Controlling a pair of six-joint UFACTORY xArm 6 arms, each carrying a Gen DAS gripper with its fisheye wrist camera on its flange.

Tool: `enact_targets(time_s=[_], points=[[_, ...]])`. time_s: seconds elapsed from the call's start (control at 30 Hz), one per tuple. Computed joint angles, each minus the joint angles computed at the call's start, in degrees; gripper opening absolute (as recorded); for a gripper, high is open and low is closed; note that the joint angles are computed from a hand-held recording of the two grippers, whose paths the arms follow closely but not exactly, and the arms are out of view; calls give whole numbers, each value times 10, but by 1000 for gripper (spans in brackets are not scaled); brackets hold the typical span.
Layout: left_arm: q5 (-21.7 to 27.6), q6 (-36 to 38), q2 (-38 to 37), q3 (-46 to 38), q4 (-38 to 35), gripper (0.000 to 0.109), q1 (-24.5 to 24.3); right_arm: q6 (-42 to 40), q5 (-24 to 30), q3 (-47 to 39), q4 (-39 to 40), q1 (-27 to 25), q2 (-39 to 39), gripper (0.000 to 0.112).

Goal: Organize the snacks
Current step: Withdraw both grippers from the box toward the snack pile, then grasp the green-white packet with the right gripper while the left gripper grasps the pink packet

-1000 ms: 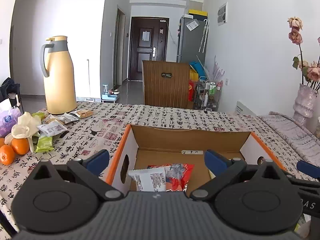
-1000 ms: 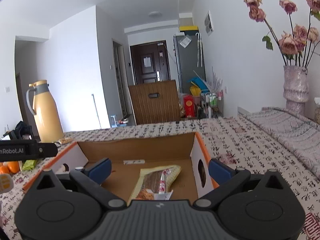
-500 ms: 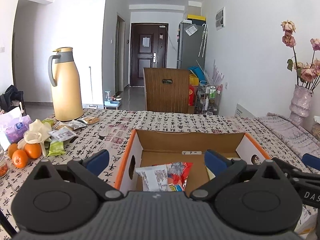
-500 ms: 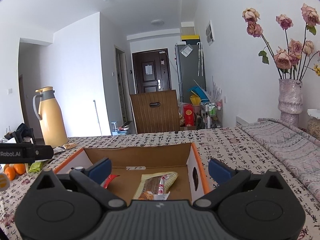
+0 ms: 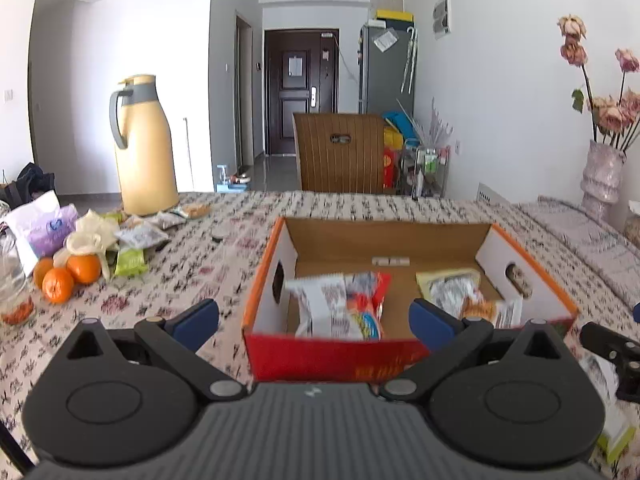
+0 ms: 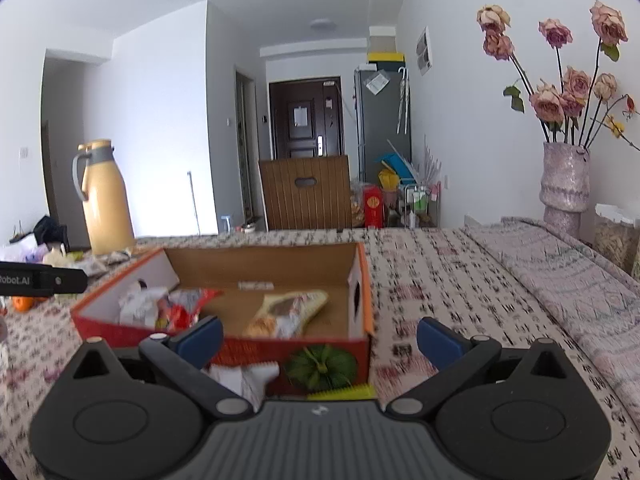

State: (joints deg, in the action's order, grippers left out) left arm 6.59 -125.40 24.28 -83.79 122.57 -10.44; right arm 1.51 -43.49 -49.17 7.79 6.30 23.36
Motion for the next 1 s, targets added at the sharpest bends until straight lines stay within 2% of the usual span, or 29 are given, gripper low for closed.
enact_targets(time_s=[0.17,0.3,0.8,0.87,0.9,0.97,1.0], points=[[-2,14,-7,28,-15,103,4,1,-4,42,-12,-11,-16,103],[-2,70,1,39,-65,103,6,3,1,62,-22,-19,-21,103],[-16,107,9,46,-97,103,3,-11,41,70,3,-23,-16,103],[-16,114,9,47,-104,103,3,-7,37,71,-11,-25,-15,95],[-15,117,9,48,-106,103,3,-5,37,71,-21,-27,-16,86],[-16,116,8,49,-106,103,3,-6,48,67,-38,-30,-16,79],[-16,112,7,49,-102,103,3,-1,60,64,-51,-33,-17,71]])
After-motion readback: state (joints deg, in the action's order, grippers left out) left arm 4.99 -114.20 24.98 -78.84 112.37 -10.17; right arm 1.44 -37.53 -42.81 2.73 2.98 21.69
